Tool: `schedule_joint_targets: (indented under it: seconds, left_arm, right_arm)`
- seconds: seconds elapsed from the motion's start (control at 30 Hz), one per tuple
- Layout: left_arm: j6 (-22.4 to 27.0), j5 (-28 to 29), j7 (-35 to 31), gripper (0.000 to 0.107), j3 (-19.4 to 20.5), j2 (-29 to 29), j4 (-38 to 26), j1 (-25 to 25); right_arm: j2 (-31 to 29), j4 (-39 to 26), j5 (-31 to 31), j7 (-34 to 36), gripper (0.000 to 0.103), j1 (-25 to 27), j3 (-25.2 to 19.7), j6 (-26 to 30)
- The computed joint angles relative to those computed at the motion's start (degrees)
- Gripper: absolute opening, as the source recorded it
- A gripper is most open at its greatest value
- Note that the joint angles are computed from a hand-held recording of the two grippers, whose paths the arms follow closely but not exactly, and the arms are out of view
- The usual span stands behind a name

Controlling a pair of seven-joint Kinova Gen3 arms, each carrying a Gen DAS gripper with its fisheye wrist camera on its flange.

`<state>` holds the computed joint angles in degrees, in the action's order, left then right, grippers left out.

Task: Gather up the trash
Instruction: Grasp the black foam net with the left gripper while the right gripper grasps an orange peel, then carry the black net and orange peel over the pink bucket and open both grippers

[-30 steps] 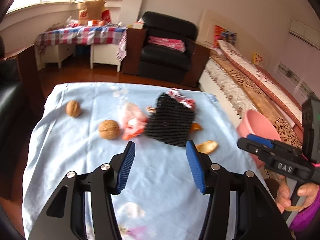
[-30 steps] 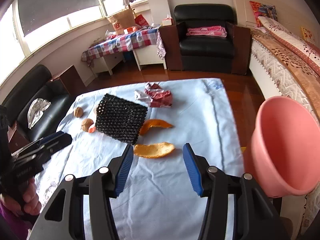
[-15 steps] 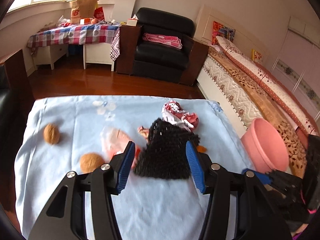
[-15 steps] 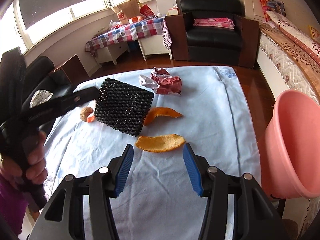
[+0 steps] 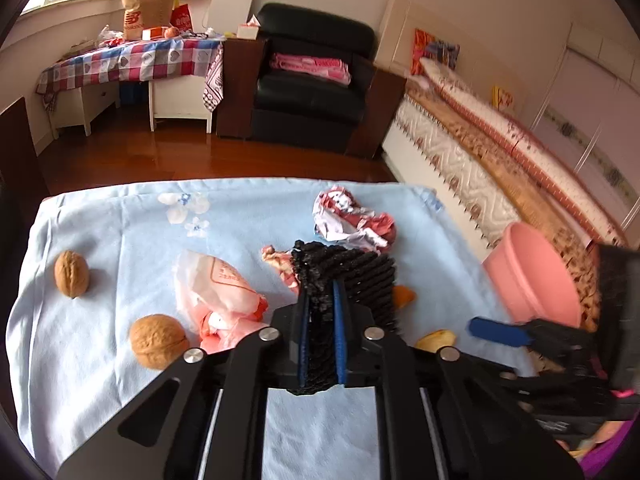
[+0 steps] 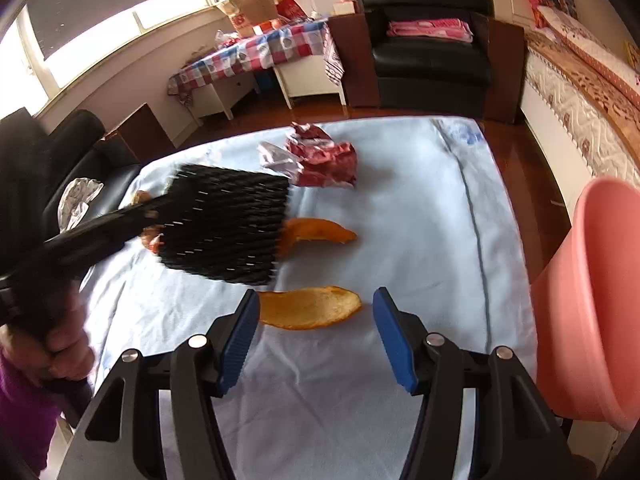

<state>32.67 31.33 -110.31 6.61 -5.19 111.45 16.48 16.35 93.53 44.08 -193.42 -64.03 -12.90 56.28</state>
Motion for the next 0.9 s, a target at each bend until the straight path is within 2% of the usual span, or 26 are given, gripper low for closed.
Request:
schedule_joint_targets:
  seconds: [0.13,0.2,0.27,0.33,0.43,0.6,0.9]
  left_arm:
    - [1.4,5.8,-4.4,0.009,-2.8,-3.2,1.7,0.0]
    - [2.2,7.4,-5.5,0.009,-3.7,-4.2,2.2,0.0]
    - [2.2,7.4,-5.4,0.009,-3.6,-5.2,2.6,-0.1]
    - [2.0,6.6,-4.6,0.009,-3.4,-6.0,2.8,-0.2]
    - [2.6,5.9,-3.5,0.009,-3.6,-6.9,2.9,0.0]
    - [3.3,5.3,-2.3,0.009,-4.0,-8.6,3.3,0.8]
    - [3.4,3.3,1.7,0.009,-2.2,-10.0,2.6,2.8]
  right_arm:
    - [0.8,0.2,-2.0,0.2,0.057,1.2,0.3,-0.6]
    - [0.9,0.3,-2.8,0.5,0.045,1.6,0.5,-1.3]
    - [1.4,0.0,-3.6,1.6,0.027,1.9,0.7,-1.5]
    - [1.6,-0.1,-3.4,2.1,0.018,1.6,0.9,-1.7]
    - [1.5,0.1,-2.9,1.5,0.012,0.8,1.3,-2.1]
    - [-0.5,1.4,0.6,-3.2,0.006,-1.8,0.7,-0.3]
    - [-3.8,1.7,4.9,-9.8,0.005,-4.6,-3.0,9.0]
